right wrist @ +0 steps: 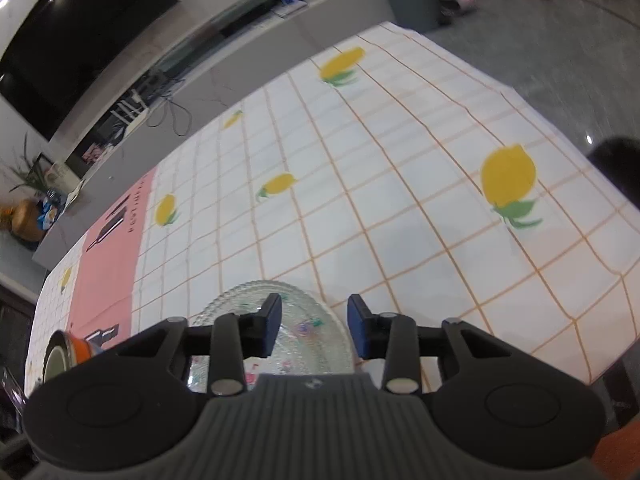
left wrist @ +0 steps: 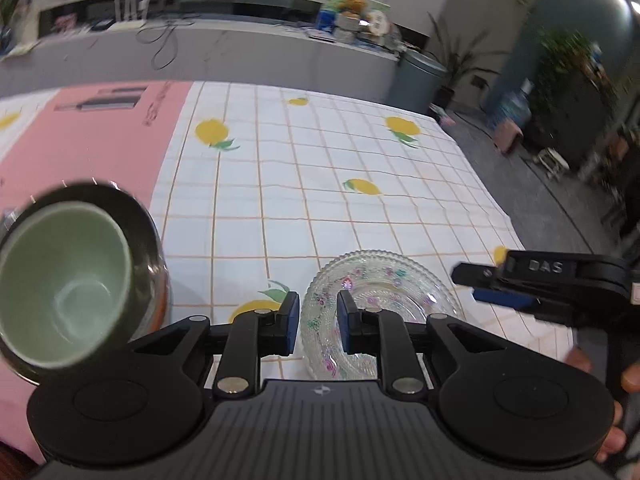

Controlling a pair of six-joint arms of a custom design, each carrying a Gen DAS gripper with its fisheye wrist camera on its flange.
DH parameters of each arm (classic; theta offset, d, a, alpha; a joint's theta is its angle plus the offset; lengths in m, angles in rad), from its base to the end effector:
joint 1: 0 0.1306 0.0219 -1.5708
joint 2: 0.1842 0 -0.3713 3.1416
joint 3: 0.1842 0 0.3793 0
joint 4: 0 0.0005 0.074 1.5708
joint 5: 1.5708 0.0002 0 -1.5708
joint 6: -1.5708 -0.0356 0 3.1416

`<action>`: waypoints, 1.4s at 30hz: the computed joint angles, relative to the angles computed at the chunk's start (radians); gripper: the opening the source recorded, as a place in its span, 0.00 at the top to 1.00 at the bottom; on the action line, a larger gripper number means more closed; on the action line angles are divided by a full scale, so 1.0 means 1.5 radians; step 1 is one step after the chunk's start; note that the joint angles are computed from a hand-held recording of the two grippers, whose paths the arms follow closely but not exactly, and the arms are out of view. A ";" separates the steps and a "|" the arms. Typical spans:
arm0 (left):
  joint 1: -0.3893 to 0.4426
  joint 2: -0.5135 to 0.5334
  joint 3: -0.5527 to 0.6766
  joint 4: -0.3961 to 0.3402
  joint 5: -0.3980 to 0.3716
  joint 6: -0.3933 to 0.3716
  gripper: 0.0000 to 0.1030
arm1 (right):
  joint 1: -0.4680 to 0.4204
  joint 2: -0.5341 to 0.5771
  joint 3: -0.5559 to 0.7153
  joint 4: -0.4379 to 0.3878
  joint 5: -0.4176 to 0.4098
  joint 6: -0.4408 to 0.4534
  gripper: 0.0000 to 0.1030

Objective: Organize plates and bowls
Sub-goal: 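Open both grippers and move them to the sides of the bowl stack, then grip the steel, orange and blue bowl stack with both grippers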

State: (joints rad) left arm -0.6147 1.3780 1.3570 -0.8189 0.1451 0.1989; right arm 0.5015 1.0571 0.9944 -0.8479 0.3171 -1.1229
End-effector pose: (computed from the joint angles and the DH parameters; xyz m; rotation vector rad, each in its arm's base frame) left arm 0.3813 -0.2761 0.4125 0.5775 2.4046 -0.5393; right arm 0.3092 0.1563 0.3729 0.8750 2.2869 0.3391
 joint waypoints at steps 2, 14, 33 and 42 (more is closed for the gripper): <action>0.010 -0.006 0.014 -0.027 0.013 -0.017 0.74 | 0.012 -0.002 0.003 0.006 0.011 0.014 0.58; 0.113 -0.046 0.038 -0.062 0.070 -0.022 0.50 | 0.061 0.024 0.018 0.138 -0.066 -0.051 0.41; 0.303 -0.010 -0.006 0.025 0.129 0.086 0.17 | 0.123 0.233 0.217 0.125 -0.120 -0.033 0.17; 0.324 0.041 -0.024 0.034 0.240 0.161 0.18 | 0.117 0.290 0.239 0.134 -0.171 -0.060 0.18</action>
State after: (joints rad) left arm -0.1283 1.4400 1.3209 -0.7679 0.5057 0.4404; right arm 0.6777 1.4925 1.3530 -0.6462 0.0600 -1.2124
